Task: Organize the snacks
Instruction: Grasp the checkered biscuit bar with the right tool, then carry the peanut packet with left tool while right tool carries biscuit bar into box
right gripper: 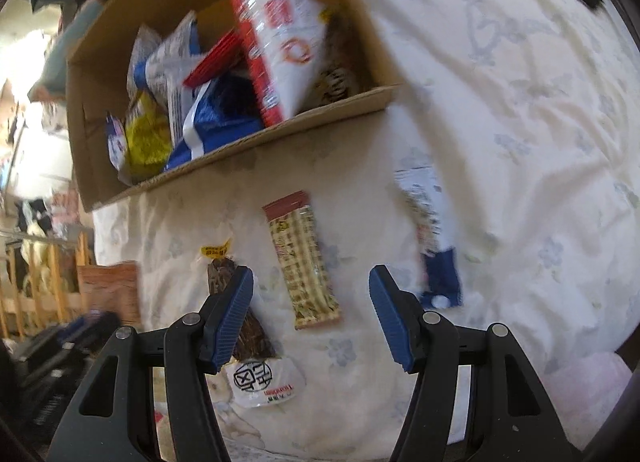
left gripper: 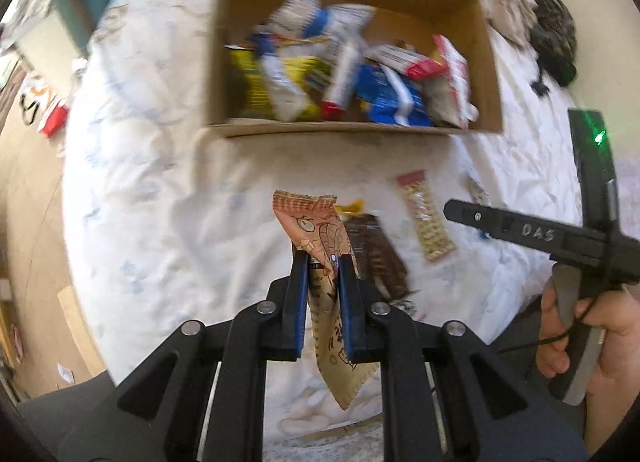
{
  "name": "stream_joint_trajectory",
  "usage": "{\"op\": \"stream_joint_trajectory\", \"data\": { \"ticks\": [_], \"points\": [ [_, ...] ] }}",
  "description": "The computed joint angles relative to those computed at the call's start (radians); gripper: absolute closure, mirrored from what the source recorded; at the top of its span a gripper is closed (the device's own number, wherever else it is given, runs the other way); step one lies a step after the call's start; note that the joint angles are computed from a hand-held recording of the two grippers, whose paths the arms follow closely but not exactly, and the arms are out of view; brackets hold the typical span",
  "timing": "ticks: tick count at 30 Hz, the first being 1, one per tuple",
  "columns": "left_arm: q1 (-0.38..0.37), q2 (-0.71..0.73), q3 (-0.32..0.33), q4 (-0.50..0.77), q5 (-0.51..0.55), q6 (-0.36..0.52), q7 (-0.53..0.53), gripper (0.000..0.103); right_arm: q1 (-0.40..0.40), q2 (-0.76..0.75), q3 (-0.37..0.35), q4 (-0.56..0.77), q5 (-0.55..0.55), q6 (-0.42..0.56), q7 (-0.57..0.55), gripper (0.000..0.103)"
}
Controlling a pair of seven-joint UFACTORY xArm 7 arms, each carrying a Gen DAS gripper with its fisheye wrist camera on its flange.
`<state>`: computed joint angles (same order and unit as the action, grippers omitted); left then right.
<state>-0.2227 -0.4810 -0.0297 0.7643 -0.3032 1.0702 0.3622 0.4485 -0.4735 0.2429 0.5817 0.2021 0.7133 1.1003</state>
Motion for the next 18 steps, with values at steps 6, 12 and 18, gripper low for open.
{"op": "stream_joint_trajectory", "data": {
  "ticks": [6,12,18],
  "points": [
    [0.042,-0.014,0.031,-0.004,0.021,-0.007,0.002,0.092,-0.017,0.203,0.041,0.165,-0.137,0.139,-0.015,0.04],
    [0.045,-0.013,0.018,-0.018,0.035,-0.039,-0.014,0.092,0.015,0.295,0.03,0.215,-0.141,0.176,-0.066,0.049],
    [0.038,-0.035,0.023,-0.029,0.019,-0.06,-0.016,0.091,0.03,0.249,0.035,0.199,-0.173,0.145,-0.058,0.075]
  ]
}}
